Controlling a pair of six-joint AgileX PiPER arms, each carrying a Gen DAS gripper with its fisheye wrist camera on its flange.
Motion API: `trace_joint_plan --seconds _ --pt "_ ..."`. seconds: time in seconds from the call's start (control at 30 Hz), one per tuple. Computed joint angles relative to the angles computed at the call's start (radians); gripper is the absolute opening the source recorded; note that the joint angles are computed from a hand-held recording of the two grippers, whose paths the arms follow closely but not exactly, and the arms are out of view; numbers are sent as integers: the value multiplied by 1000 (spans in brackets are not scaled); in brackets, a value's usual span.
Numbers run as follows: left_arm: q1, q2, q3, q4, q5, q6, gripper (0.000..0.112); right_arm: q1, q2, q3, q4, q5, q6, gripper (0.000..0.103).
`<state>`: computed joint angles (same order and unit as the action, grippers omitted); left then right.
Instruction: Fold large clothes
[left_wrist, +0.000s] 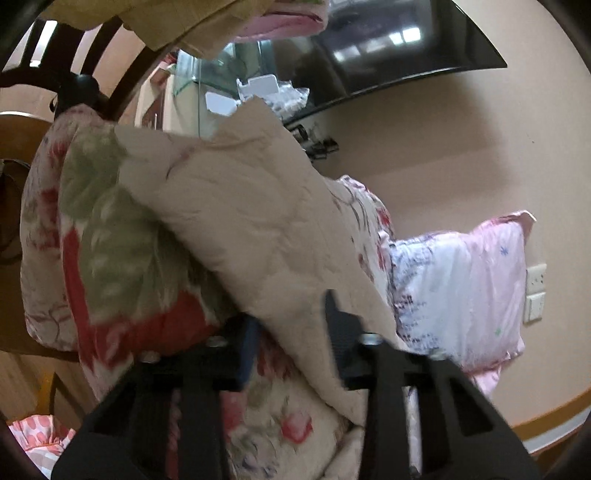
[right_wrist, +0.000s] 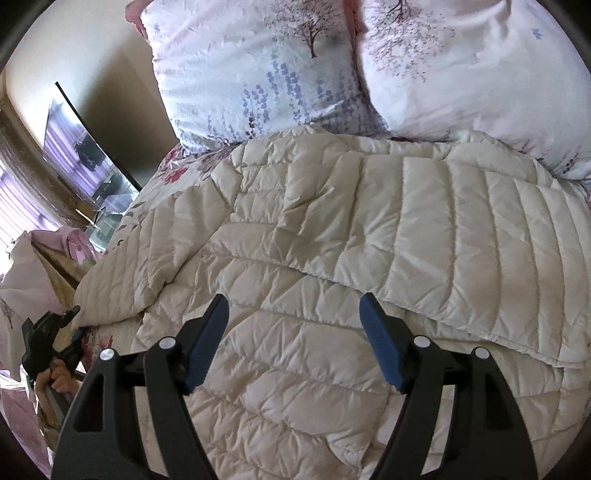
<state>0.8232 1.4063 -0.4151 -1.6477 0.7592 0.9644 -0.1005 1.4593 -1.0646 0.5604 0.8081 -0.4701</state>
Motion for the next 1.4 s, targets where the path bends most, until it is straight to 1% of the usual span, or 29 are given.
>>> trace_joint_plan --seconds 0.1,0.27,0.37,0.43,0.47,0.5,0.6,0.67,0.7,0.73,0.77,0.8,0.87,0.9,0.93,0.97,1.0,1.03,1.07,1.1,1.2,1.27,1.3,1.33,1.4 --pt "-34 -7 -57 32 -8 -32 7 -26 -14 10 -1 3 -19 73" --pt "-161 -112 -160 46 -23 -81 5 -98 -64 39 10 -5 -77 73" --pt "-300 -155 -245 59 -56 -120 4 -162 -98 53 38 -6 -122 73" --pt "-441 -156 -306 37 -88 -111 4 -215 -113 58 70 4 -163 74" --pt "-483 -153 -325 33 -99 -109 4 -242 -118 59 86 12 -183 74" --pt "-562 -143 -355 21 -122 -98 4 -261 -120 59 96 16 -195 74" --pt "-777 -75 -449 8 -178 -77 4 -336 -118 55 133 35 -237 75" --pt "-900 -10 -512 11 -208 -65 4 -386 -107 51 152 42 -256 75" --pt "-983 37 -551 15 -235 -62 4 -408 -100 49 159 46 -264 75" --pt "-1039 83 -592 29 -250 -69 4 -437 -89 46 168 48 -273 75" --pt "-1109 154 -655 76 -256 -105 4 -453 -80 45 171 45 -276 75" --pt "-1153 199 -694 113 -259 -139 4 -471 -71 47 176 40 -281 75" --pt "-1231 309 -795 222 -231 -238 5 -508 -45 48 178 31 -282 75" --pt "-1272 375 -864 319 -193 -320 8 -525 -31 46 178 32 -280 75" --pt "-1297 414 -911 394 -170 -383 10 -540 -18 42 180 36 -280 75" --pt "-1317 449 -956 461 -143 -437 23 -549 -10 43 185 38 -283 75" --pt "-1332 469 -978 488 -123 -451 46 -557 -2 41 189 44 -284 75" --pt "-1346 462 -960 480 -122 -425 57 -572 3 41 202 58 -296 75" --pt "-1354 430 -913 441 -144 -359 73 -579 7 40 215 69 -309 75" --pt "-1349 393 -868 399 -158 -292 81 -580 6 43 228 77 -322 75" --pt "-1308 288 -750 307 -168 -160 85 -561 -13 61 263 109 -384 75" --pt "-1276 205 -656 279 -199 -106 85 -509 -30 72 246 101 -392 75" --pt "-1246 151 -604 292 -220 -94 85 -482 -37 77 225 83 -380 75" --pt "-1230 98 -548 314 -260 -91 85 -447 -44 85 192 48 -348 74" --pt "-1210 21 -473 413 -333 -147 85 -427 -32 87 176 16 -301 73"
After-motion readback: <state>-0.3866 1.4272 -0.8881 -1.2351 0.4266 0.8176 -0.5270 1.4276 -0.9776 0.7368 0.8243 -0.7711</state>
